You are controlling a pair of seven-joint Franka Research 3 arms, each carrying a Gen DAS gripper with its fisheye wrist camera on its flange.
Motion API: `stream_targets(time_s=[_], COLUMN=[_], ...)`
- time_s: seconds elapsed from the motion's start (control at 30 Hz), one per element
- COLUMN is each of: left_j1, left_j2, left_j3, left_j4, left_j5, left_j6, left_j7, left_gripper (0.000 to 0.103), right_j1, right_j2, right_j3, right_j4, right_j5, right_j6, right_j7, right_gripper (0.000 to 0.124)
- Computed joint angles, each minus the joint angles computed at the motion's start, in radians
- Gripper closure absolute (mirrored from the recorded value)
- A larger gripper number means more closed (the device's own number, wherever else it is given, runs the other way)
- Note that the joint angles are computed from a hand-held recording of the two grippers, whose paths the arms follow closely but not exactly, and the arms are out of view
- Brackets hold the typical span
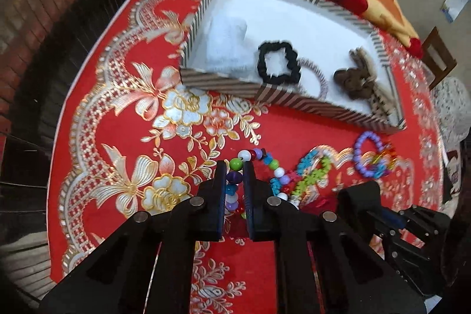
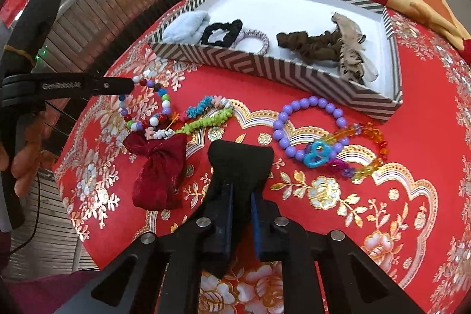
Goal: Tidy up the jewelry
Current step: 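Grasp the multicolour bead bracelet with the left gripper while the right grasps the black velvet case, then carry both items into the tray and open both grippers to release them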
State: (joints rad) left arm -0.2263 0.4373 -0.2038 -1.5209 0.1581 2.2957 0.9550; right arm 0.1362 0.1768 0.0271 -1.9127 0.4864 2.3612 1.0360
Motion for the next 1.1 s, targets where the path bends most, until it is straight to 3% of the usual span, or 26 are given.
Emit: stream_targets(time_s=[0.27, 0.6, 0.87, 1.1], left_j1=[0.011, 0.007, -0.01, -0.035], left_j2=[-0.105, -0.122, -0.061, 0.064], left_j3=[-0.002, 0.006, 0.012, 0.026], left_j4=[-0.091, -0.054, 0.064, 0.263], left_j5=[-0.003, 0.027, 0.063, 0.092], left_j6=[0.05, 0.049, 0.015, -0.047], left_j7=[-0.022, -0.036, -0.024, 0.006], left_gripper=[0.093, 0.093, 0.093, 0.093], right_j1=[-0.016, -0.026, -0.035, -0.043], right_j2=[-0.04, -0.057, -0.001, 0.12], right_j3=[-0.004, -0.01, -0.01, 0.0], right_j4=[-0.019, 0.027, 0.123, 0.295], right_j5=[0.057, 0.136, 0.137, 0.103], right_j6=[0.001, 0.012, 0.018, 0.01], right_j7=[-0.035, -0.082, -0.062, -0.009], right_gripper=[0.116, 0.116, 0.116, 0.116])
